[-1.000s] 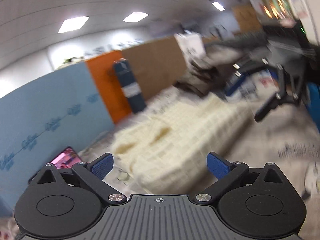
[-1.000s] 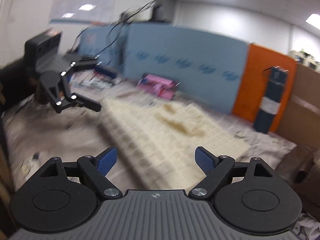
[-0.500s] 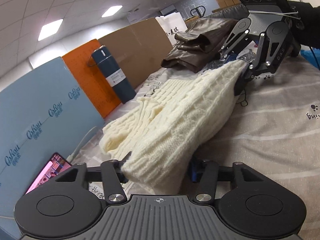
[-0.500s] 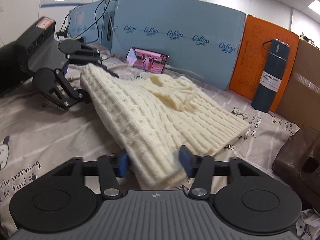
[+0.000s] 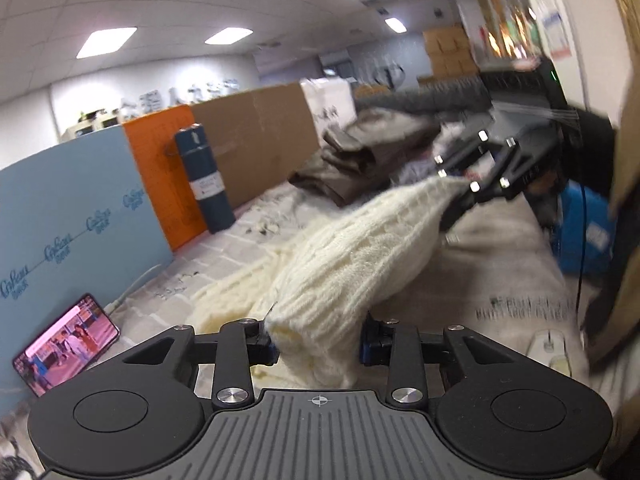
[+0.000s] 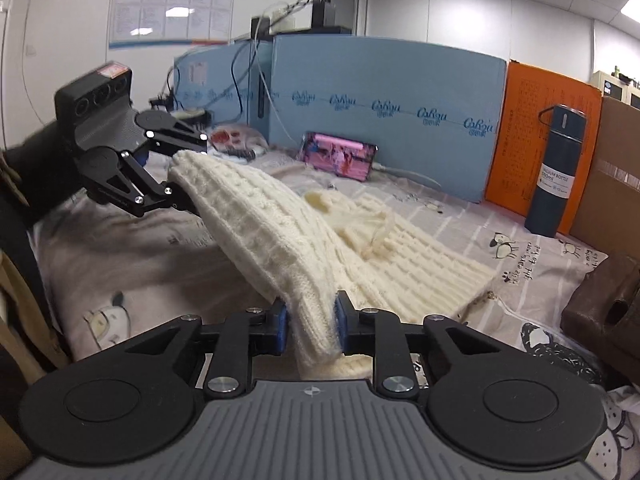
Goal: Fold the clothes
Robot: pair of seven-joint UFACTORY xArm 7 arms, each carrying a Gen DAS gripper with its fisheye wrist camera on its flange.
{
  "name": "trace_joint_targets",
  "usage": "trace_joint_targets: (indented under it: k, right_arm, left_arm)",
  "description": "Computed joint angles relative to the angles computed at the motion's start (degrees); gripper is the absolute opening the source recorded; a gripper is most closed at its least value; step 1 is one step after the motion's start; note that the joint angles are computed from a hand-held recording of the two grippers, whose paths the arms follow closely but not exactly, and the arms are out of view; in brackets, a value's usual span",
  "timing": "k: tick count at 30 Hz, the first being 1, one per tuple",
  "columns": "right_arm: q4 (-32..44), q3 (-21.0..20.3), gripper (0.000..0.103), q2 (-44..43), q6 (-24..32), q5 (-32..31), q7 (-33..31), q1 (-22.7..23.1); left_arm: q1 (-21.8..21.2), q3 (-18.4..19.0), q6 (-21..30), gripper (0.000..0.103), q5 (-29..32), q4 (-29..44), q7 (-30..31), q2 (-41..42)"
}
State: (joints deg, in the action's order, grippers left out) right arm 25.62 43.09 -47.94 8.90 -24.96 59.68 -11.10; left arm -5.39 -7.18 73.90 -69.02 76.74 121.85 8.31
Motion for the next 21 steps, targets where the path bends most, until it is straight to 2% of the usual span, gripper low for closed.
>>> trace_joint_targets:
  k: [2,5,9,12,13,14,16,19,21]
  right_arm:
    - [-0.6,1.2,0.021,-1.9,-2.7,0.4,2.6,-3.1]
    - [-1.2,5.4,0.021,-5.5,-7.8,2.4,7.7,-11.9]
    - [-0.1,10.0,0.021,-7.3,-9.2,5.6,10.9,-21.2]
    - [1.5,12.6,0.021,-6.9,-8.9,7.1,12.6,-27.1]
    - [2.1,13.5,0.021,-6.7,-8.7,7.4,13.3,-29.0]
    - [2.3,13.7,0.024,-6.1,-8.5,8.0,14.0,-30.0]
    - [2.8,14.1,0.032,-4.6,-8.1,9.0,15.7,-31.8]
    - [2.4,13.8,0.043,-3.6,-7.5,10.3,18.9,-32.2]
    - [1.8,13.0,0.052,-3.1,-7.8,10.5,20.1,-31.0]
  left_arm:
    - [-0.7,-0.7,-2.1,0.033,-2.6,1.1,-3.3,1.2]
    - [-2.2,-2.1,-6.9,0.034,-6.2,3.2,-8.9,3.5]
    - [-4.6,-4.1,-15.3,0.038,-8.2,6.7,-16.6,6.8]
    - [-6.5,-5.6,-22.3,0.047,-7.9,8.8,-20.6,8.9]
    - [-7.2,-6.0,-25.2,0.059,-7.7,9.0,-21.7,9.3]
    - [-7.8,-6.4,-27.9,0.069,-7.4,9.3,-22.9,9.6]
    - [-7.9,-7.1,-30.5,0.078,-7.3,10.2,-26.0,10.7]
    - [-8.0,-7.6,-32.8,0.086,-4.8,10.8,-30.2,11.5]
    - [-8.4,-7.9,-34.7,0.088,-1.9,11.1,-32.7,12.2]
